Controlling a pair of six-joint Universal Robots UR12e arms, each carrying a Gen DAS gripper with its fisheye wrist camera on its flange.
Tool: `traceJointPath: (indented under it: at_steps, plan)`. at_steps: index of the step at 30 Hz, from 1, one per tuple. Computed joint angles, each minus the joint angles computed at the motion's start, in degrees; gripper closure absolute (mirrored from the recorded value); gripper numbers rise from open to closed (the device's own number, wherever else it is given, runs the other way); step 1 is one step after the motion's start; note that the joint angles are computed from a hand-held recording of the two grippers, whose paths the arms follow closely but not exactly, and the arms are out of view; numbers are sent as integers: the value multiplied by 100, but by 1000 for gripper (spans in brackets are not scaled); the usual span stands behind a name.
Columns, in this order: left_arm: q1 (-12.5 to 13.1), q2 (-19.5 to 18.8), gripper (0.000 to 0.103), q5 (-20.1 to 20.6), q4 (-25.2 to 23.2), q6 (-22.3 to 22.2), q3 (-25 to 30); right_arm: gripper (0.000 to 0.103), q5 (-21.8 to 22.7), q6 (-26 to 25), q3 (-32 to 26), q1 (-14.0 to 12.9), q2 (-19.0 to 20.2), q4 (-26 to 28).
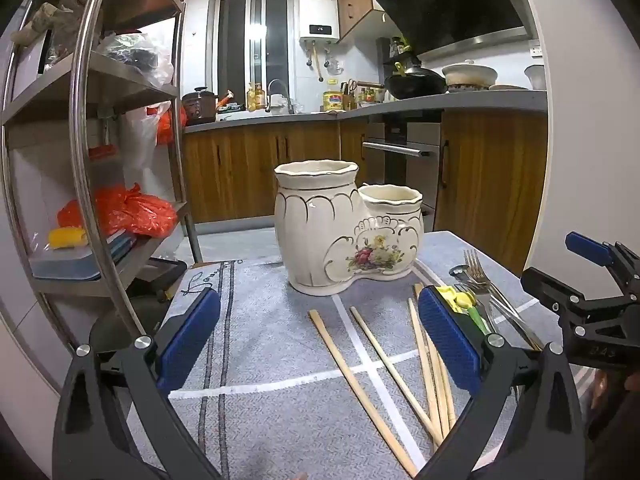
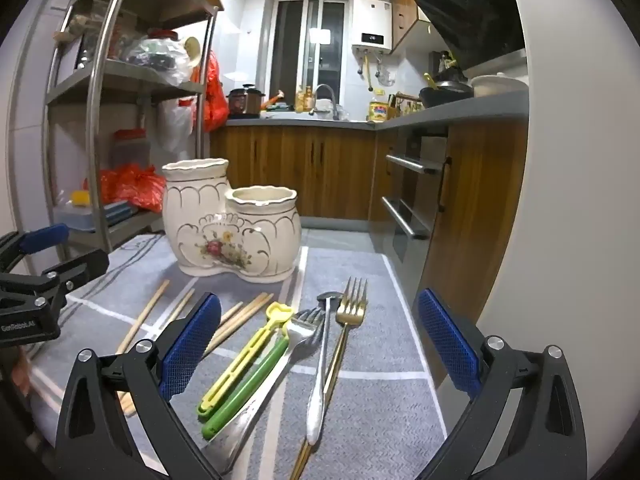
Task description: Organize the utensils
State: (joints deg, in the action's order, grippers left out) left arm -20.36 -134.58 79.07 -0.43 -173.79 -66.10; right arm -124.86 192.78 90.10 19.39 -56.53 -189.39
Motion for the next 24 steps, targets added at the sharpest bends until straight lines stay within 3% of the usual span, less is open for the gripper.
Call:
traceJointPath:
  at_steps: [24]
  plan:
    - [26, 18, 5, 7, 44, 64, -35, 5, 5, -24, 16, -14, 1, 0]
